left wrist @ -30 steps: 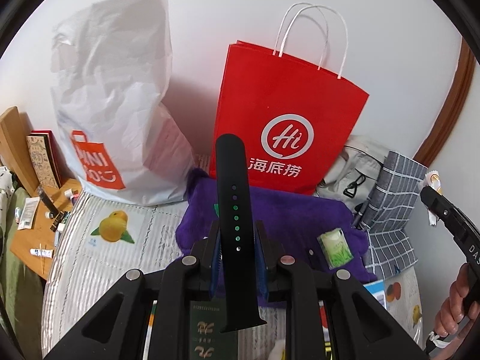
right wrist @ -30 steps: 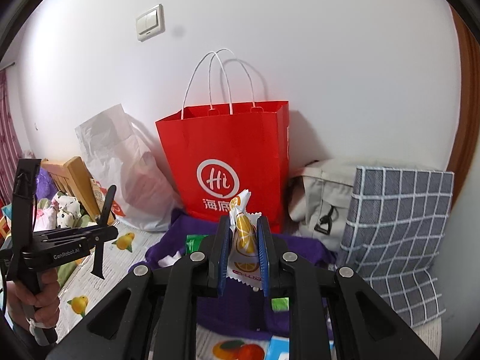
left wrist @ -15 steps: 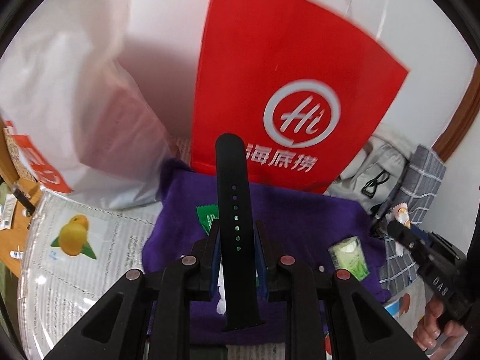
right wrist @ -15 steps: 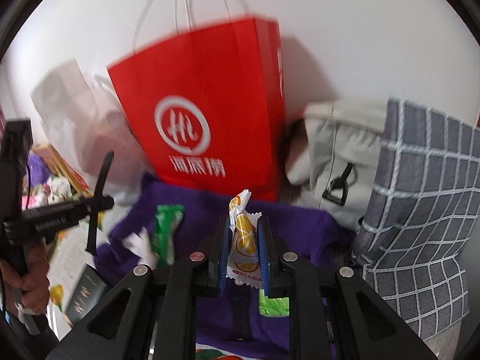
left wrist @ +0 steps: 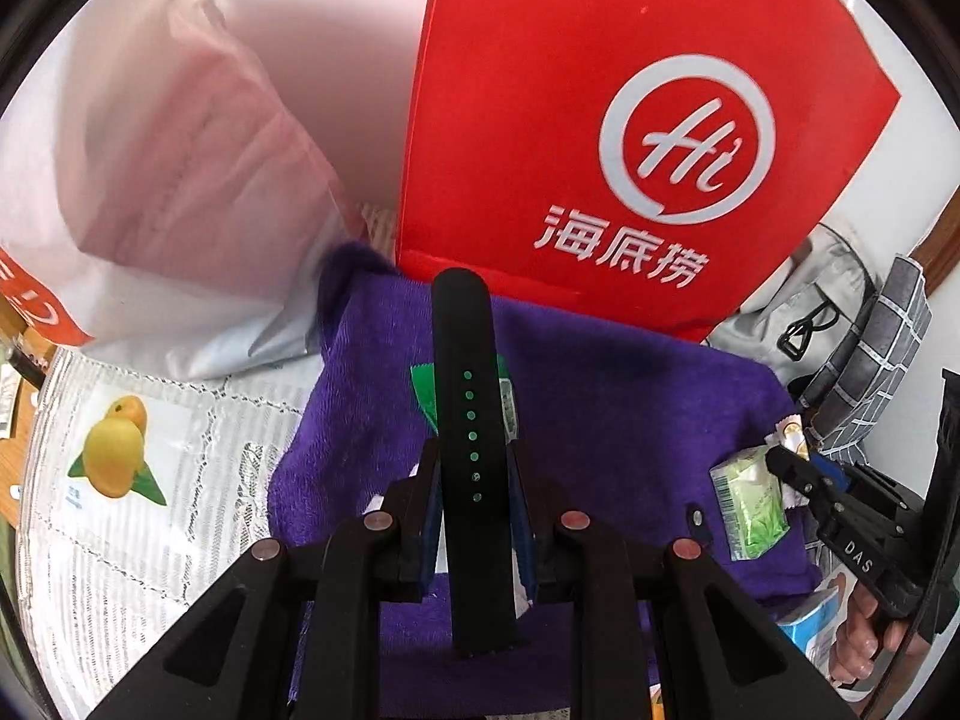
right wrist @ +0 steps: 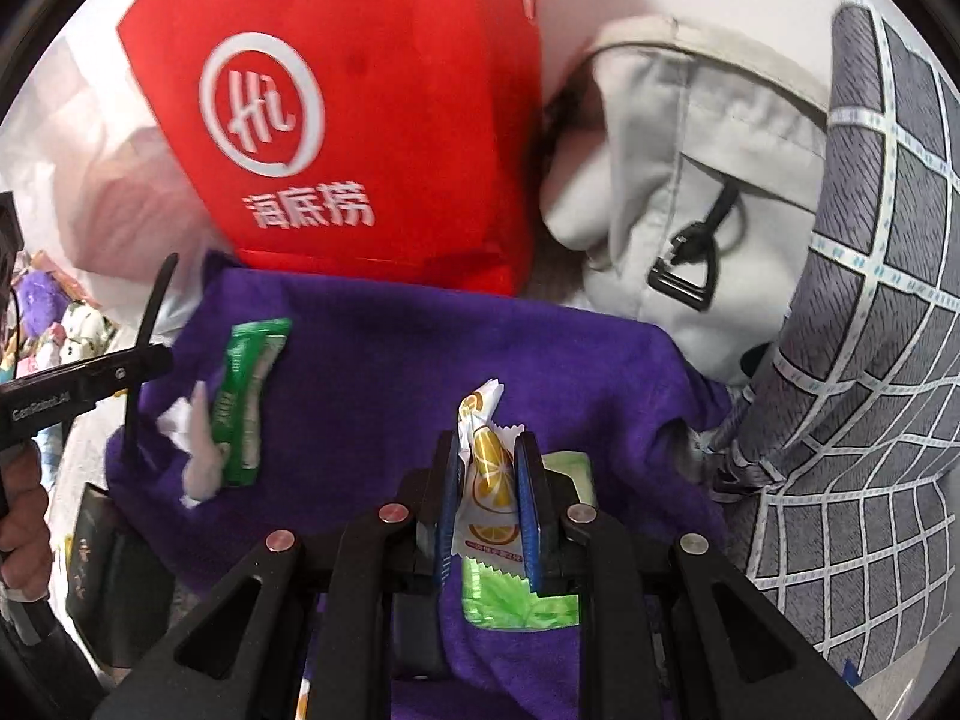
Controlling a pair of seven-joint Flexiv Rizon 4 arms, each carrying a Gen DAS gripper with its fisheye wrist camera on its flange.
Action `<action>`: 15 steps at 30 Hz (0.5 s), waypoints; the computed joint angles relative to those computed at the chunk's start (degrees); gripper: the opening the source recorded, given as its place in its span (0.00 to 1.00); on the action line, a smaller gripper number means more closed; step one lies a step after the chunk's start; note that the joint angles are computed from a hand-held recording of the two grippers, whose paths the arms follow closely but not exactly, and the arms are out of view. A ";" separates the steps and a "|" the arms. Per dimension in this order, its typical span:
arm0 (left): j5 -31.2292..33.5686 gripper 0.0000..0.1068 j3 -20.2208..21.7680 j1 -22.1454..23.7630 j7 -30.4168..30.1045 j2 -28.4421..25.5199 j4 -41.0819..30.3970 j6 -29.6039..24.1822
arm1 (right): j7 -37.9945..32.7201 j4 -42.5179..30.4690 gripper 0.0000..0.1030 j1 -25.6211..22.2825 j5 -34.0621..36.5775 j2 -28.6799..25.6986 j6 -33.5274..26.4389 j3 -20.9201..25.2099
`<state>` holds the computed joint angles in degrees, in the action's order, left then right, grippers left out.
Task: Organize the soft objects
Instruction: 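Carry the snack packet and watch strap with both tools over the purple towel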
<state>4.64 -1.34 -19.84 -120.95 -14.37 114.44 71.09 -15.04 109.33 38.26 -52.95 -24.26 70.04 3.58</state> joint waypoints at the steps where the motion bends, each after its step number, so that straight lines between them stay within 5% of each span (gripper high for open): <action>1: -0.54 0.18 -0.24 0.25 0.35 -0.10 0.16 -0.11 | -0.08 -0.12 0.19 -0.10 0.66 -0.04 -0.75 0.17; 15: -14.22 0.18 -6.62 3.58 12.15 -2.27 3.18 4.09 | -1.34 -2.98 0.24 0.89 4.49 -3.01 -4.30 0.28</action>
